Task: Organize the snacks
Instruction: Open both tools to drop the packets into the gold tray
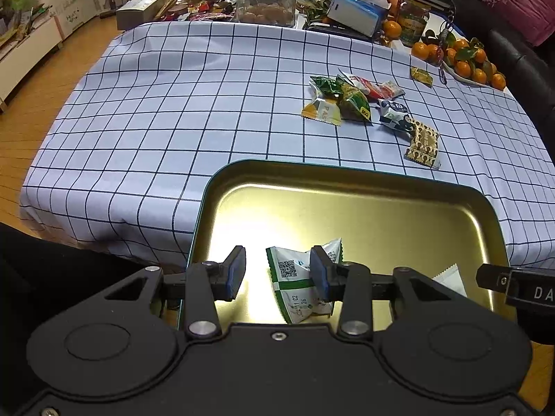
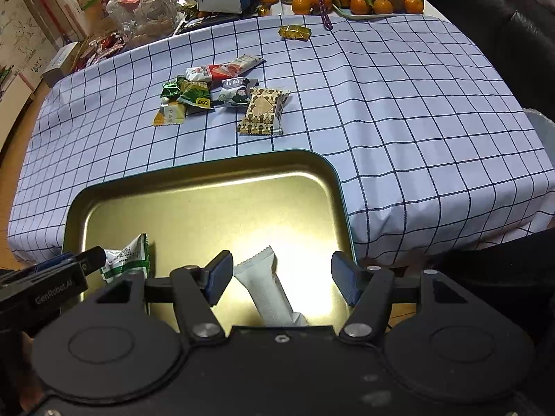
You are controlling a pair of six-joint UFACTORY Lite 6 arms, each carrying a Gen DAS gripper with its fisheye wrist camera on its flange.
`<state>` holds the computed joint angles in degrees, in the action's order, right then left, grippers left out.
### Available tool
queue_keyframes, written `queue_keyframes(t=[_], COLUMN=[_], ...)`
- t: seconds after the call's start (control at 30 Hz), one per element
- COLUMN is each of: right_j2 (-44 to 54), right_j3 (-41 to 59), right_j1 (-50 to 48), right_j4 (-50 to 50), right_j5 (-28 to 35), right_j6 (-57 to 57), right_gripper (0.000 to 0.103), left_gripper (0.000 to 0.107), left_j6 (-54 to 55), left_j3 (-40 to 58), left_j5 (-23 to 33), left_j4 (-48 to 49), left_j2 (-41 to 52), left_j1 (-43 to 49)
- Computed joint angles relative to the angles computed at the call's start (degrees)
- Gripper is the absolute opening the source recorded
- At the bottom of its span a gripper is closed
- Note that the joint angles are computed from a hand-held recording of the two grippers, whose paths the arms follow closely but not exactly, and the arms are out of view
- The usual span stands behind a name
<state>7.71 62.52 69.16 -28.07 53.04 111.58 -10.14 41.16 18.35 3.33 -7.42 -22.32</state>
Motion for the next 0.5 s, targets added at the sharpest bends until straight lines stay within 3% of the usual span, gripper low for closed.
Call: queue_keyframes(t=[0.1, 0.33, 0.5], right_j2=[2.8, -0.4, -0.1], right_j3=[3.4, 2.0, 4.8], right_j1=[-1.4, -2.2, -3.8], right_j4=[3.2, 4.7, 8.2], right_j5=[2.5, 1.3, 3.9], right_j6=[-6.9, -5.7, -11.3], right_gripper=[0.067, 0.069, 0.071], left_gripper=[0.049, 0.049, 0.049], left_j6=[0.2, -2.9, -5.5], left_j3=[-0.1, -0.1, 0.6], left_j5=[0.1, 0.3, 0.8], left_j4=[-0.1, 3.7, 6.5], left_j2=[-0.2, -0.8, -1.0], left_j1=[0.1, -0.6, -1.0])
